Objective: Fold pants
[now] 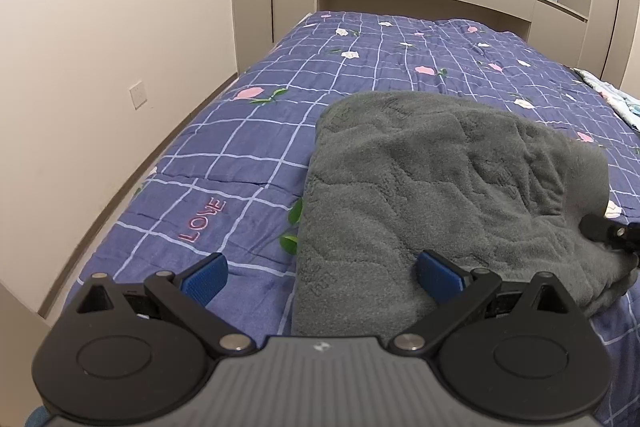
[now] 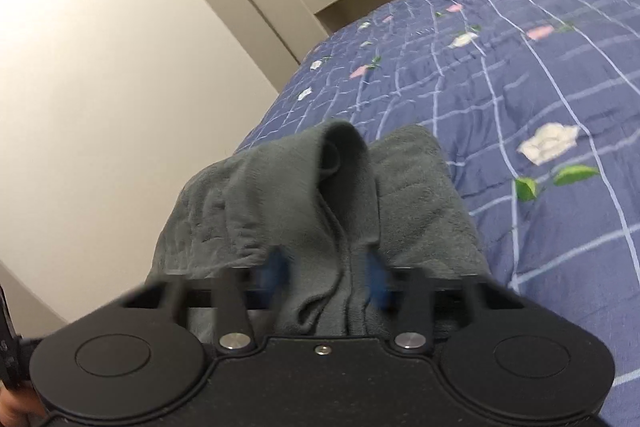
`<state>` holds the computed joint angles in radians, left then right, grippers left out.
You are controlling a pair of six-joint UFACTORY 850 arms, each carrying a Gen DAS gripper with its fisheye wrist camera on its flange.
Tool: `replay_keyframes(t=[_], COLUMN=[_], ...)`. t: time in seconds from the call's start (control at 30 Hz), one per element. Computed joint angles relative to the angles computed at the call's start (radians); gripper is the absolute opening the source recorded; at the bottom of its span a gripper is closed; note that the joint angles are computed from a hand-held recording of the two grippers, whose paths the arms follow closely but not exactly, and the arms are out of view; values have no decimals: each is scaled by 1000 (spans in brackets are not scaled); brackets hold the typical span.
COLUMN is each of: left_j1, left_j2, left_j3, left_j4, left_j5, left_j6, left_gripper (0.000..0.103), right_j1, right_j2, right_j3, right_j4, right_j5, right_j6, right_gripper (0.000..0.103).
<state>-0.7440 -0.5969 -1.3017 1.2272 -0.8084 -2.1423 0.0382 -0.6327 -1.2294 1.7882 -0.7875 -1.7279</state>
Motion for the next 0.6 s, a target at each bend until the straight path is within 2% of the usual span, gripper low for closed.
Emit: replay_keyframes(t=[0.03,0.1,0.2,0.37,0.5,0.6], left_j1=[0,5,11,3,32,57], left_j2=[5,26,54,63,54,46], left_j3=[5,28,53,61,52,45], left_j4=[11,59,149,267,203,158], left_j5=[6,44,105,105,136,174], left_j6=[-11,-67,-135,-195,-138,-82], left_gripper=[102,102,102,102,102,102], right_j1=[-3,-11,-12,-17,-29,-37], right_j2=[3,14,47,68,23,5], right_j3=[5,10,18,7,-15,-16], right_j4=[18,52,91,129,80,38], right_j5=[-6,-21,-10,32,118,129], right_j6=[-17,-56,-159,-256,-180,-130], right_gripper=[14,10,8,7,1,2])
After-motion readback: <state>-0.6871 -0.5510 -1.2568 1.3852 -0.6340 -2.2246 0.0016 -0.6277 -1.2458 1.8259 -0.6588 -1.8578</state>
